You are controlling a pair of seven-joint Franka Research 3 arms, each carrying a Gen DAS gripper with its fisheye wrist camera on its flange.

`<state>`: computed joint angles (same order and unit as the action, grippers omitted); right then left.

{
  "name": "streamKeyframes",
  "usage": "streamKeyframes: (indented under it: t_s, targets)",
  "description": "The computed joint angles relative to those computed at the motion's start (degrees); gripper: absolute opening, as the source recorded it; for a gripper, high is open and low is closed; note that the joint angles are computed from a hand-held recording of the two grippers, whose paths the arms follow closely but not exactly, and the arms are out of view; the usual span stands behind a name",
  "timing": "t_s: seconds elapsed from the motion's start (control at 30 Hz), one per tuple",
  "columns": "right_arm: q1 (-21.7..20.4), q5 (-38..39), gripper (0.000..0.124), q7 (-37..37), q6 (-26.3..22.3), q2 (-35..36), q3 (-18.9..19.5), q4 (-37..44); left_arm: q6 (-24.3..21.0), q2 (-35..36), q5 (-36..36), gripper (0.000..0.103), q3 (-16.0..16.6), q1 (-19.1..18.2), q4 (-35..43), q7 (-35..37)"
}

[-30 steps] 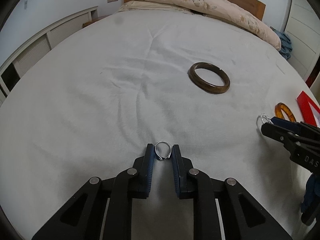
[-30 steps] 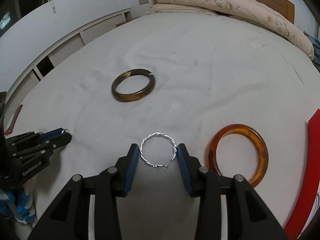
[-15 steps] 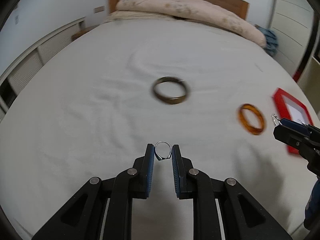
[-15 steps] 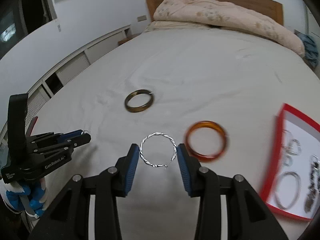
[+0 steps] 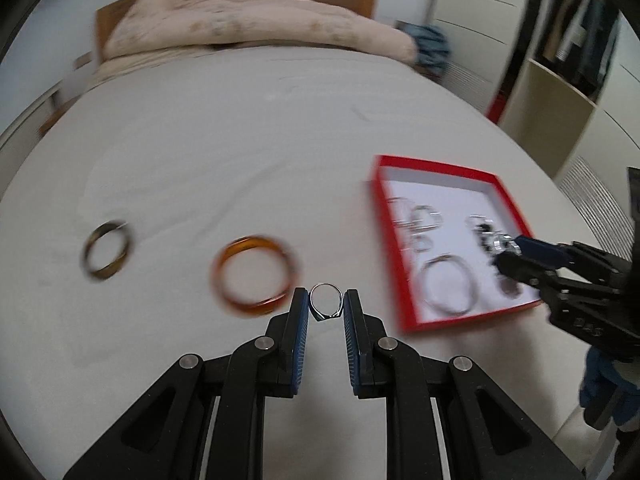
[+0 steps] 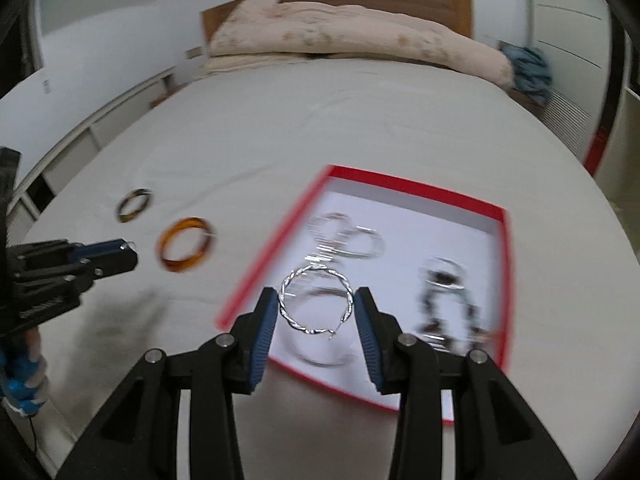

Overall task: Organize jewelry
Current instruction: 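Carry both rings into the red box and open both tools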

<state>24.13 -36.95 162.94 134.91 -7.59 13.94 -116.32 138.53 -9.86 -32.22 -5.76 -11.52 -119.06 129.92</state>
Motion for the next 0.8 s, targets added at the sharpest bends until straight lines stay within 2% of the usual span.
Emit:
streamKeyframes:
  t_s: [0.13,0.37,0.8]
  targets:
    - [-1.6,1.3,0.037,-0.3,1.0,-4.2,-0.9,-5.8,-0.2,1.3,0.1,0.017,-2.4,-2.3,1.0,-0.3]
    - [-5.0,3.1,0.037,-1.7,3.3,-5.4,-0.5,-9.7,2.1,5.3,5.4,0.017,-5.8,-4.9,2.3,-3.4]
    - [-7.0,4.2,0.038,-4.3,5.9,-4.1,-0.7,-11.0,3.3,7.5,9.9,0.017,-7.3,-5.2,1.3,-6.2]
